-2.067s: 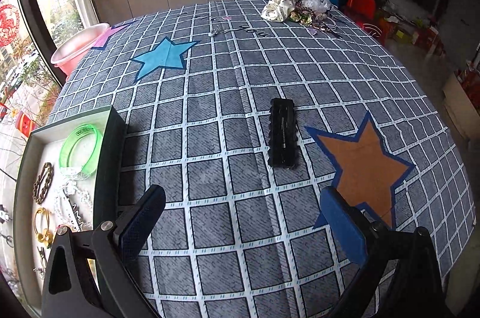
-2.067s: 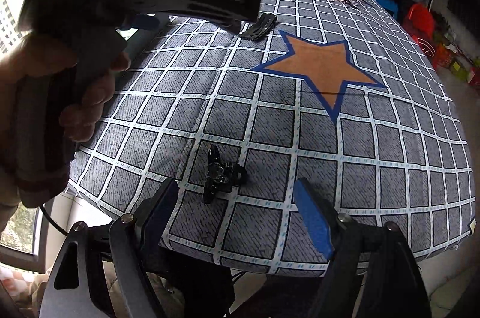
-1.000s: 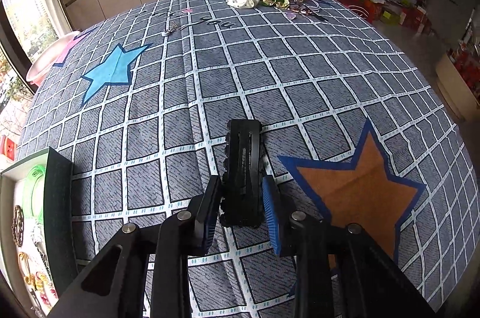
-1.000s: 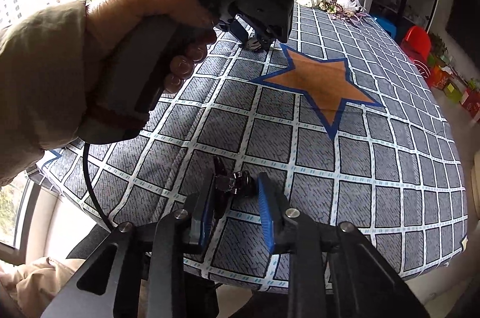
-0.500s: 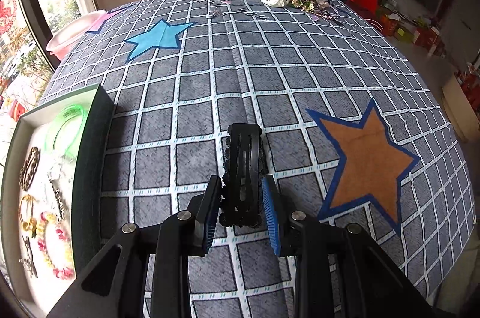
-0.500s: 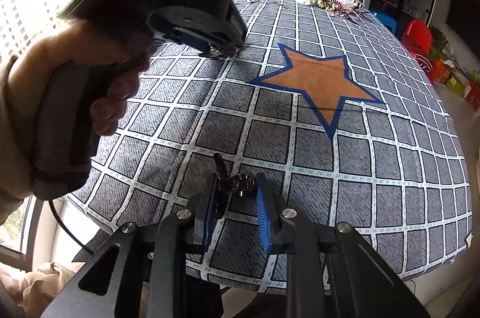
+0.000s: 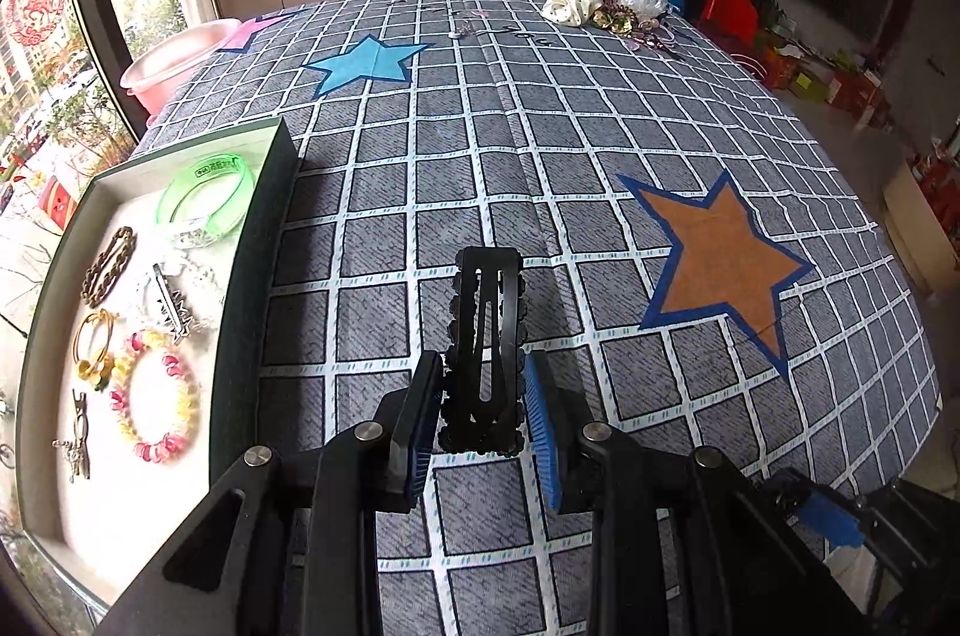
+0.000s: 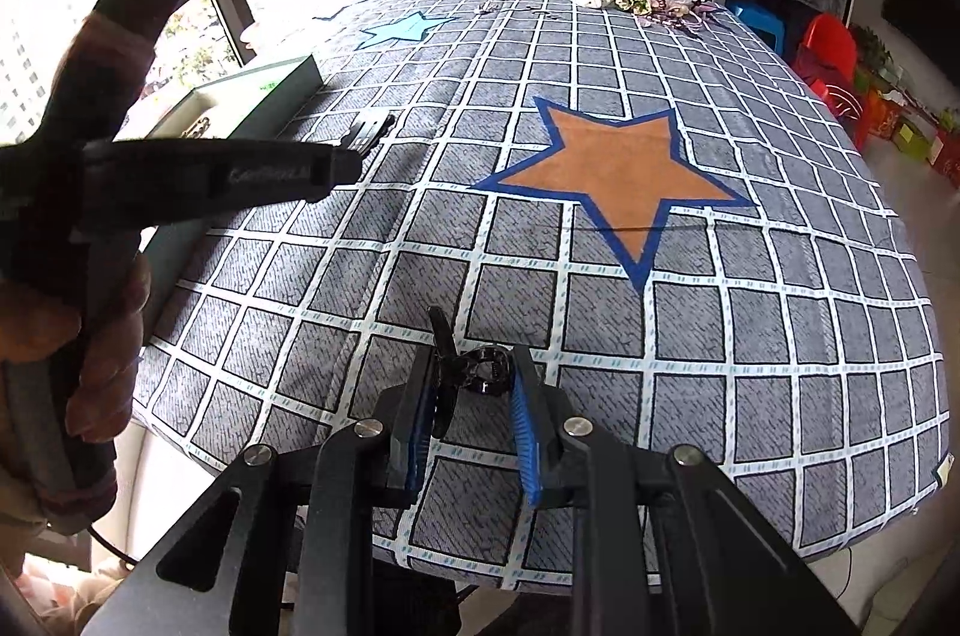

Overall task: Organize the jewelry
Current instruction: 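Carry both black clips over the white tray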

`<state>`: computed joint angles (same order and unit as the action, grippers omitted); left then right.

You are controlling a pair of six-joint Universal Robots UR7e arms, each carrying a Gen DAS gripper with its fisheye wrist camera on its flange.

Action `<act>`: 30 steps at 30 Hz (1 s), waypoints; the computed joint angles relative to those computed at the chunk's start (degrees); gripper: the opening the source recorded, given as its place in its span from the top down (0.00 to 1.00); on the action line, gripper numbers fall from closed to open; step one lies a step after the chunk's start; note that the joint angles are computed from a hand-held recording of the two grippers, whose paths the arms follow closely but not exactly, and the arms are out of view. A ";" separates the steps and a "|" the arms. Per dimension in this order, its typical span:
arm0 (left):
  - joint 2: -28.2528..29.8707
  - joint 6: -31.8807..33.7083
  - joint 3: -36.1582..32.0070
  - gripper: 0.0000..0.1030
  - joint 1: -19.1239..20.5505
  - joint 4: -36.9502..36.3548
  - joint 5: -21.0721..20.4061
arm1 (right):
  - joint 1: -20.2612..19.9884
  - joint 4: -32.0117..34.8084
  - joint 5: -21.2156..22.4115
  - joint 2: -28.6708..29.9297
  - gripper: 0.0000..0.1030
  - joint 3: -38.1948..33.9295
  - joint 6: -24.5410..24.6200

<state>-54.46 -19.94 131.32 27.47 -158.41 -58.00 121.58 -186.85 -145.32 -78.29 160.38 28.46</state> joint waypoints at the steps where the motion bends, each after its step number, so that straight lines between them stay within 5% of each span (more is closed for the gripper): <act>1: -0.76 -0.31 0.63 0.65 -0.27 0.01 0.00 | 0.05 0.39 0.08 -0.56 0.75 -0.05 0.15; 16: -13.04 -2.67 8.29 0.65 -3.99 2.51 2.88 | 1.52 6.38 2.29 -4.86 0.75 -4.36 -0.56; 30: -23.33 -3.52 11.74 0.65 -1.73 5.39 6.56 | 4.22 7.43 4.77 2.48 0.75 -12.37 -3.99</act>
